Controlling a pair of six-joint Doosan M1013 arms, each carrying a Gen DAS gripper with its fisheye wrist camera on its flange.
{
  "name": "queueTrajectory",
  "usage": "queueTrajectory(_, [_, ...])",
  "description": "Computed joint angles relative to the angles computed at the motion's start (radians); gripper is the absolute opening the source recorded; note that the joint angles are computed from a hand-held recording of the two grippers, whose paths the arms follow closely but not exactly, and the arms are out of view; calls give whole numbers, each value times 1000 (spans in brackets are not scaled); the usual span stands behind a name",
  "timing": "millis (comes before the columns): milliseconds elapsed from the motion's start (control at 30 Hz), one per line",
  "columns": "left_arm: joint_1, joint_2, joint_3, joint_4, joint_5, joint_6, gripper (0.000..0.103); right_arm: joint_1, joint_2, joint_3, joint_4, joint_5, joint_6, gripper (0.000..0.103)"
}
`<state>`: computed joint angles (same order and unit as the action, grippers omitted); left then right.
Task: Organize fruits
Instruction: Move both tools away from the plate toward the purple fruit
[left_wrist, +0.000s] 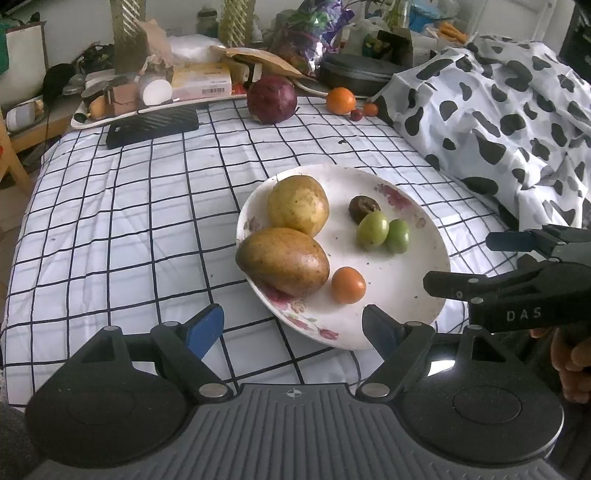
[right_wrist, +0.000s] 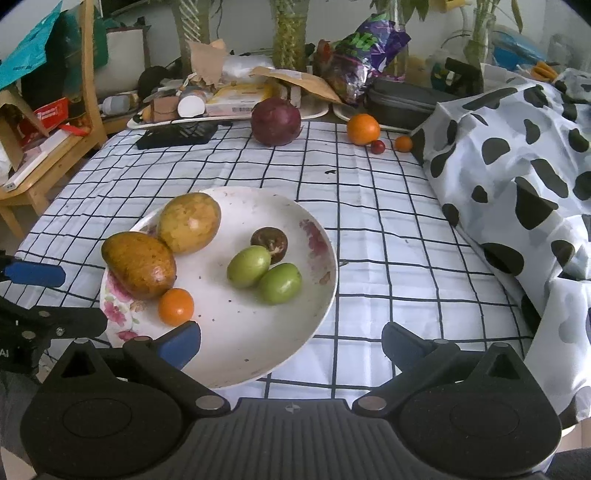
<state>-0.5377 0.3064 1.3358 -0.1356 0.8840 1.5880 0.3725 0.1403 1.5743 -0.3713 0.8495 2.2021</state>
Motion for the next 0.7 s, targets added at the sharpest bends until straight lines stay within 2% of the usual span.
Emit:
queueTrajectory(300, [2, 3, -2, -8, -36, 2, 82, -3, -1, 3, -36, -5, 50, 103])
queueTrajectory(567, [-7, 8, 2, 39, -131, -32, 82, -15, 5, 2, -85, -9, 114, 103])
queueTrajectory(700, [-9, 22, -15, 70, -154, -37, 82, -22, 12, -3, -116, -8, 138, 103])
